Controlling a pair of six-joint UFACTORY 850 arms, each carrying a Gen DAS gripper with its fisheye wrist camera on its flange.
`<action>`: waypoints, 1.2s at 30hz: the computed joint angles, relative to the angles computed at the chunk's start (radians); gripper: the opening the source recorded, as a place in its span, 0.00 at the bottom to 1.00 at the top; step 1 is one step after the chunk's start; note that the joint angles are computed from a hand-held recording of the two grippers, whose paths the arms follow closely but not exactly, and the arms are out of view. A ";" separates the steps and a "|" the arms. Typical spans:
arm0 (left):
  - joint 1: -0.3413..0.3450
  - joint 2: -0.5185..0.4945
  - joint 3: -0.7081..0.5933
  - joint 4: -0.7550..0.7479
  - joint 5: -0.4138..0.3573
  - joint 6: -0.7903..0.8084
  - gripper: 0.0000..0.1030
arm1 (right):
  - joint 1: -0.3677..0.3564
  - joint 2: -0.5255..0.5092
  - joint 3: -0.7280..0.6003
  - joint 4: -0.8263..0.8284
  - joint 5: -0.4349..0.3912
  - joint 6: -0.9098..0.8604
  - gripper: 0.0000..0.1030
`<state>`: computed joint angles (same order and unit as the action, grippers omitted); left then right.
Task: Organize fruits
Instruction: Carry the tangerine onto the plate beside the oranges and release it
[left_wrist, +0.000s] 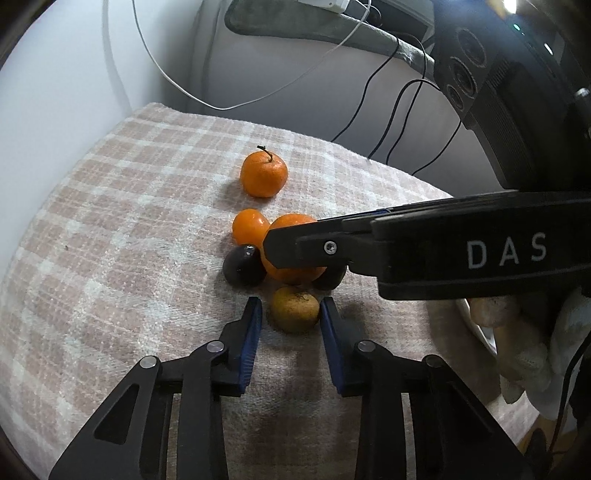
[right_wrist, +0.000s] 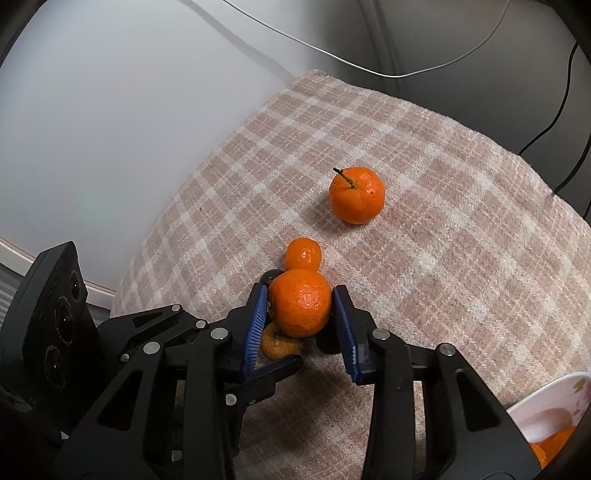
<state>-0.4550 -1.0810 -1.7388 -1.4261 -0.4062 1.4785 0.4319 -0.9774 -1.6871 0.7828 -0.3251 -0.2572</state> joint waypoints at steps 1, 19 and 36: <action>0.001 0.001 0.001 0.001 -0.003 -0.001 0.27 | 0.000 0.001 0.001 0.002 0.002 0.000 0.37; -0.002 0.041 0.063 -0.098 0.008 0.087 0.25 | 0.008 0.050 0.065 0.072 0.055 -0.068 0.36; -0.014 0.113 0.154 -0.254 -0.015 0.260 0.25 | 0.016 0.214 0.273 0.329 0.179 -0.316 0.36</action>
<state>-0.4687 -0.9679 -1.5851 -1.6806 -0.4212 1.7382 0.4481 -0.7633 -1.4139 1.1118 -0.1464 -0.5728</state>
